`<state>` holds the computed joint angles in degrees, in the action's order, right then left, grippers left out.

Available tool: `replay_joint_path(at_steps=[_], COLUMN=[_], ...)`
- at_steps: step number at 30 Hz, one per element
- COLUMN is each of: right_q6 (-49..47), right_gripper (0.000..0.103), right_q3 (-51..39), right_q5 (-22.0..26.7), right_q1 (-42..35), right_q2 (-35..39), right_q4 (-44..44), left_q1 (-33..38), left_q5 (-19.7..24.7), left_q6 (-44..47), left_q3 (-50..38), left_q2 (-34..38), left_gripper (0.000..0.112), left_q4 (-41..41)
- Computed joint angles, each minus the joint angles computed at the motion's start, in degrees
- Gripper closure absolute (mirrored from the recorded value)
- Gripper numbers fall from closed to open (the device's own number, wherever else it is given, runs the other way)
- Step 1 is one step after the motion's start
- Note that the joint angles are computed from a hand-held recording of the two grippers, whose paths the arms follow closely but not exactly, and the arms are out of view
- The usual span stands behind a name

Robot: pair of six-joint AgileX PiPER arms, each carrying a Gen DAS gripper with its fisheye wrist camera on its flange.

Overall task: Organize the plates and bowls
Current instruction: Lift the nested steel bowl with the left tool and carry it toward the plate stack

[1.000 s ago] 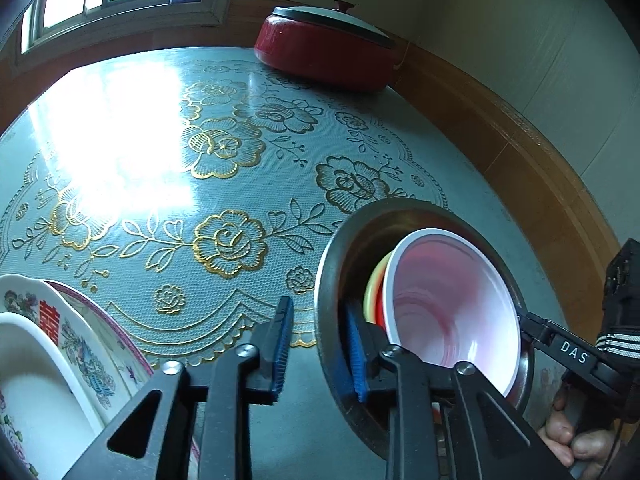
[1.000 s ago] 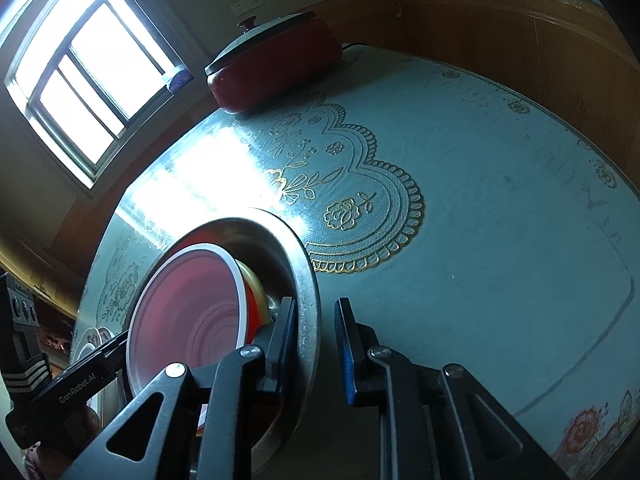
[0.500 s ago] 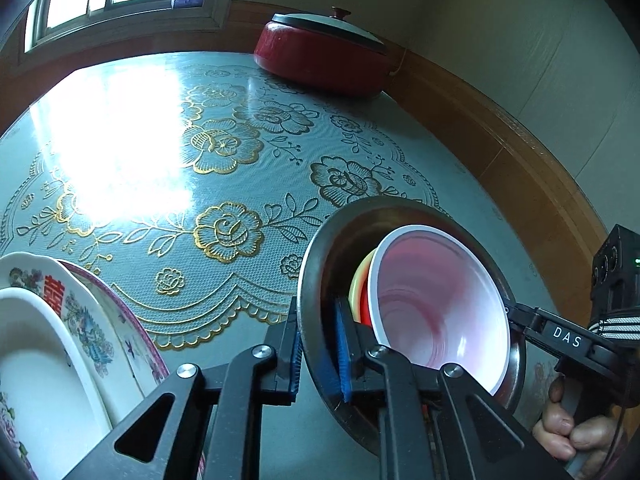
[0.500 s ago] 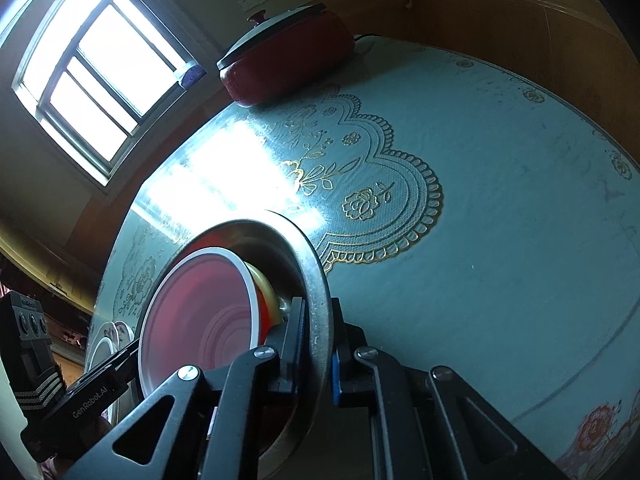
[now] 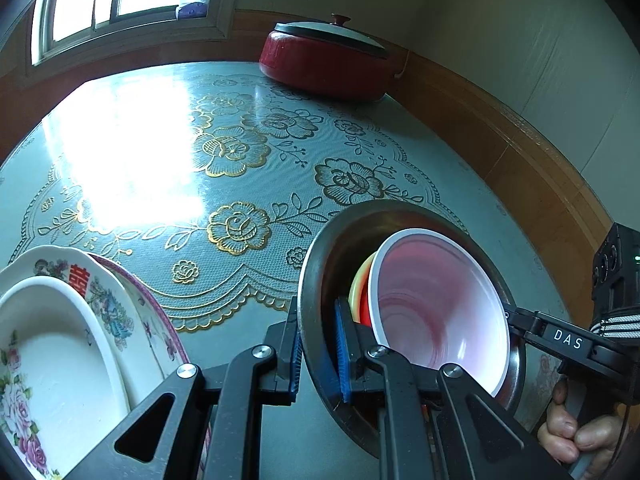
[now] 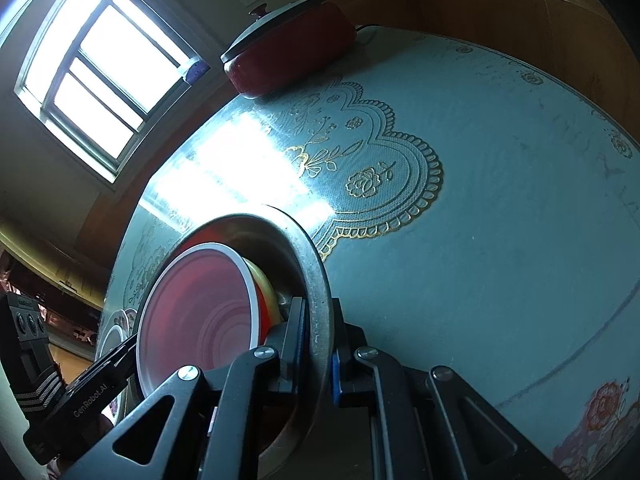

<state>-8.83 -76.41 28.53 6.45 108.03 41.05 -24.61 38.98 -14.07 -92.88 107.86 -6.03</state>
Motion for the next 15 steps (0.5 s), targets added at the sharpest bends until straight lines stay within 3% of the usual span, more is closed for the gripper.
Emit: replay_joint_path(at_steps=[15], right_q6=[-5.6], right_gripper=[0.094], right_q3=[-1.3], right_q5=[2.3], right_q1=[0.4], right_q2=[-0.2], right_q4=[4.3], left_q1=[-1.1], left_q5=[-2.3], left_q6=[-7.4], left_q3=[4.2], left_q2=[-4.8], left_gripper=[0.099], left_q4=[6.9])
